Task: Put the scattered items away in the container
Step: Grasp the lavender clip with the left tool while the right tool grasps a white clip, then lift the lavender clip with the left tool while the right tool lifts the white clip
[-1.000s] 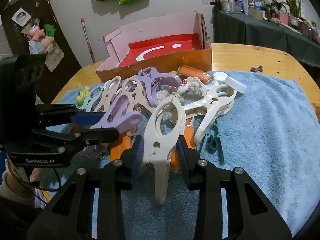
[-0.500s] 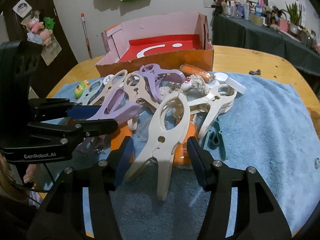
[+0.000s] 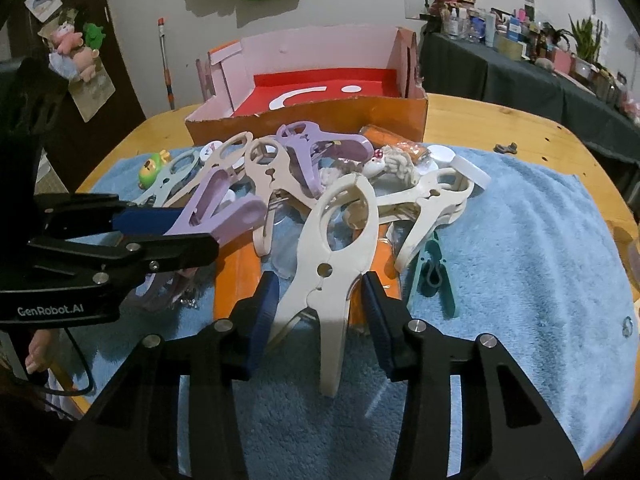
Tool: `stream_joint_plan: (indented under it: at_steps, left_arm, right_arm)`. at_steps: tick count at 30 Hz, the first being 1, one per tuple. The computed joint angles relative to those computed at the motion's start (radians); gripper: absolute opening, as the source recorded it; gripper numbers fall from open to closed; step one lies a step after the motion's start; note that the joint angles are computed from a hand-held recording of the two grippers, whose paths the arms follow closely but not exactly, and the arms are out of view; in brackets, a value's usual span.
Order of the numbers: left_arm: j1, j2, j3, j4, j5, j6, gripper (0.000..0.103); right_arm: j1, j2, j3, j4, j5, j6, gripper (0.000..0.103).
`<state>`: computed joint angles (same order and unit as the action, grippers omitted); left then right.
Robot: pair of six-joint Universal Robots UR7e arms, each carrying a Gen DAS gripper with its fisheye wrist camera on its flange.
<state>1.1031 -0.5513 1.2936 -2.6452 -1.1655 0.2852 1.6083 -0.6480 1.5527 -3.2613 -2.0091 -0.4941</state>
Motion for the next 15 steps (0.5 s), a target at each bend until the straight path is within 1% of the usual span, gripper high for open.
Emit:
stream_joint_plan:
  at_steps: [7, 11, 15]
  left_arm:
    - [0.002, -0.008, 0.013, -0.015, -0.003, -0.007, 0.038]
    - [0.002, -0.008, 0.012, -0.015, -0.003, -0.007, 0.038]
    - [0.002, -0.012, 0.017, -0.016, -0.005, -0.006, 0.038]
  right_arm:
    - [0.004, -0.005, 0.000, 0.009, -0.003, 0.002, 0.034]
    - [0.005, -0.002, -0.005, 0.011, -0.007, 0.015, 0.035]
    - [0.015, 0.011, -0.021, 0.012, -0.035, 0.001, 0.036]
